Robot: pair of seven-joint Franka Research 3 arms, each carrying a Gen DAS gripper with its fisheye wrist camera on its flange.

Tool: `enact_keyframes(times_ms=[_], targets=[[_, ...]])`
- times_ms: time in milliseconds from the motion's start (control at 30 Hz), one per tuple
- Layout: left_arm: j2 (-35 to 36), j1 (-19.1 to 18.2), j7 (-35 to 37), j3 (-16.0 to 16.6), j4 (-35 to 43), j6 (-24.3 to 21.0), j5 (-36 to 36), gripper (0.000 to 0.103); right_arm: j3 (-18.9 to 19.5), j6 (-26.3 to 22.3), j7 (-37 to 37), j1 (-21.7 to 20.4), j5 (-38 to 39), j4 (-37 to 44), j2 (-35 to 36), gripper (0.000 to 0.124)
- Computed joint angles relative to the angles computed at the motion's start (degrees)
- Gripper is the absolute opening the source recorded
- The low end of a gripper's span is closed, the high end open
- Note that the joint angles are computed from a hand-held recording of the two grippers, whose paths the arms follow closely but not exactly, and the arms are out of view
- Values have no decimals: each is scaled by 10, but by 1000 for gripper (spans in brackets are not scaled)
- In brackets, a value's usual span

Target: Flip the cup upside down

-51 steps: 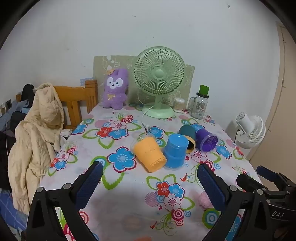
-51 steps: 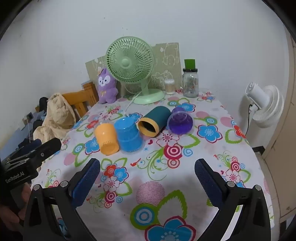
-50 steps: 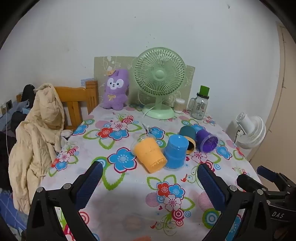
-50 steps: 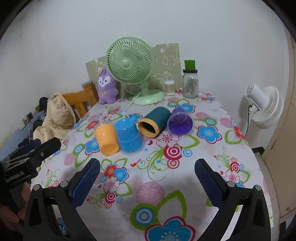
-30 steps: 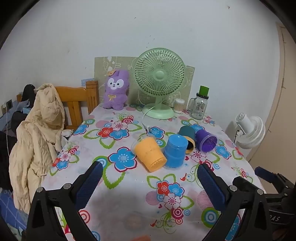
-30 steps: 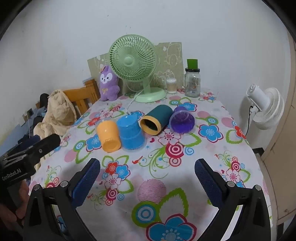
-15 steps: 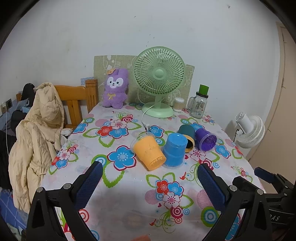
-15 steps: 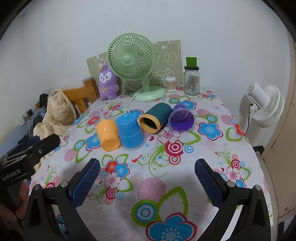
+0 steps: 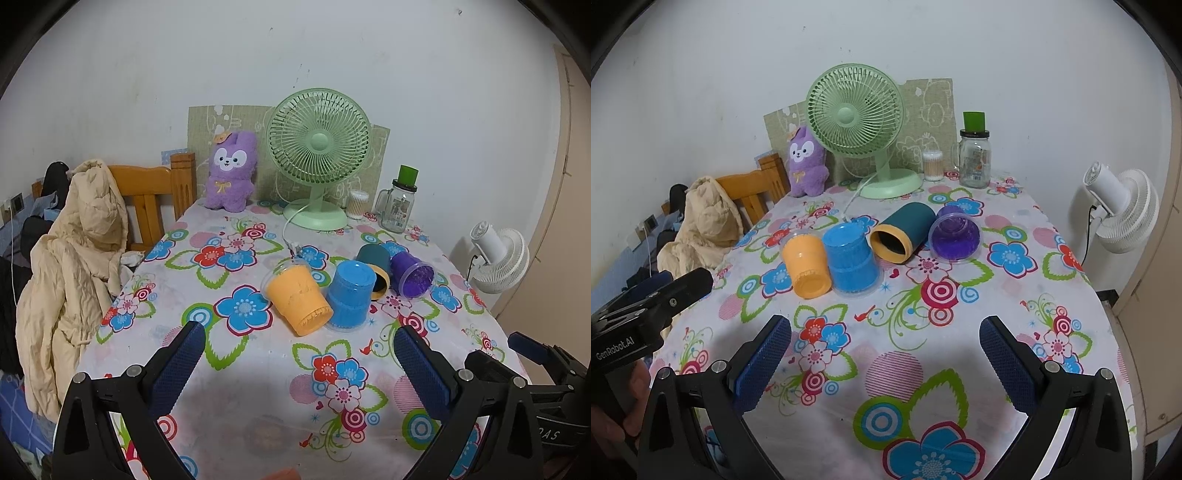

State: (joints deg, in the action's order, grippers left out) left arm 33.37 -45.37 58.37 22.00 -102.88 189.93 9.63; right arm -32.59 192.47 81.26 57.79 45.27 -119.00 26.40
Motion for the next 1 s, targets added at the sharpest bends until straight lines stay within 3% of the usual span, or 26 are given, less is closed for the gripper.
enact_keyframes(times_ms=[367, 633, 867, 1000], targets=[[4, 50, -7, -47, 12, -17, 21, 103, -17, -26, 37, 7, -34, 14, 18, 103], [14, 103, -40, -83, 23, -42, 51, 103, 14, -65, 76, -42, -112, 62, 44, 103], [33, 156, -85, -110, 48, -81, 82, 103, 151, -115, 60, -183, -191, 182, 93, 103], [50, 179, -110, -117, 72, -112, 100, 103, 155, -148, 66, -196, -248, 279, 161, 103]])
